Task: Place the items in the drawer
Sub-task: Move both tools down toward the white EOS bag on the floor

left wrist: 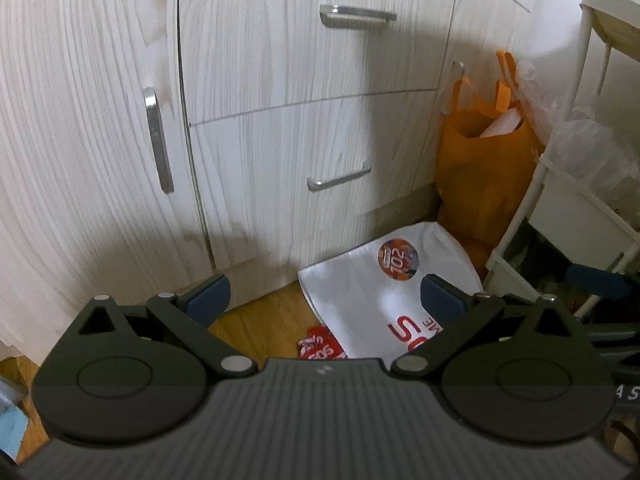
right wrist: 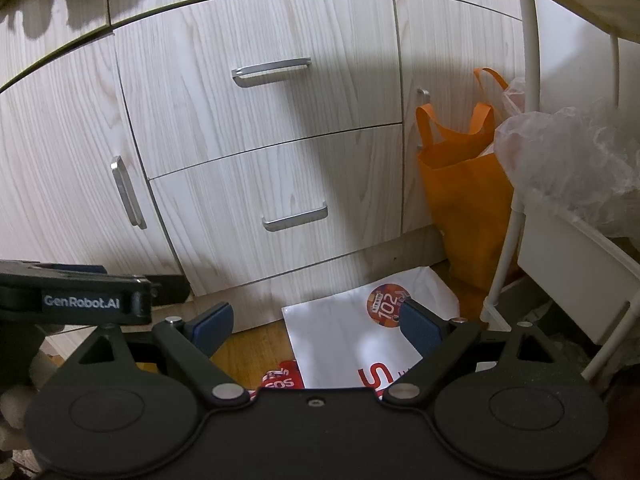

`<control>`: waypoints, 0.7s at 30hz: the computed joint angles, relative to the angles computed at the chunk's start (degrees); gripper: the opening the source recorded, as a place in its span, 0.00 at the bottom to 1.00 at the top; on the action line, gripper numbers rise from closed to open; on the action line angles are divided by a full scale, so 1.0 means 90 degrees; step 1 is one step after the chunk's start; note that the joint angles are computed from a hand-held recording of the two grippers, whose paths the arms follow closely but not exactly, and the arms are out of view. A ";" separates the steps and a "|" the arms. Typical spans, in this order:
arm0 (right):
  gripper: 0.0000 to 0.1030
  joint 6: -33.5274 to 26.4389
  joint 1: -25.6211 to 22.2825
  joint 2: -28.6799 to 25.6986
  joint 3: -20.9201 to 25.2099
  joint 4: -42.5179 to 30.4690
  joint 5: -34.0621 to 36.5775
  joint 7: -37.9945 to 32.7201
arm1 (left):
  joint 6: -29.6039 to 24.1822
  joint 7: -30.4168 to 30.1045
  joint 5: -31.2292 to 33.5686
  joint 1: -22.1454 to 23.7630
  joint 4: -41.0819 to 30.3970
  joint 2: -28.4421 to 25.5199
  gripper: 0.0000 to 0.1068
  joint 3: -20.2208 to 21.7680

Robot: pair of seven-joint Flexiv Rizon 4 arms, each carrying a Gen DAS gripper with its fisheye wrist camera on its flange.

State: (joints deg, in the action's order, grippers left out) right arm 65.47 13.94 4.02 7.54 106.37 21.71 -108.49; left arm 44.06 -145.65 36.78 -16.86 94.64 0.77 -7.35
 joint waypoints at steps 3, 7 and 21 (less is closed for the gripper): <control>0.90 -0.0024 0.0000 -0.0014 0.0001 0.0001 -0.0040 0.0039 | 0.0325 0.0057 -0.0110 0.0033 0.0111 0.0012 0.96 0.0049; 0.90 -0.0064 0.0005 -0.0038 0.0020 -0.0031 -0.0159 0.0150 | 0.0634 0.0197 -0.0329 0.0080 0.0218 -0.0016 0.96 0.0087; 0.90 -0.1373 -0.0261 -0.0651 -0.0046 -0.0758 -0.0577 -0.0255 | 0.0549 0.0530 -0.0711 0.0144 0.0288 -0.0300 0.96 0.0205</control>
State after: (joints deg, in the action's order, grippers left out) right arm 53.11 11.59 -1.84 7.12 99.55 16.52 -110.79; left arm 49.01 -140.88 30.39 -15.57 97.23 -1.93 -5.50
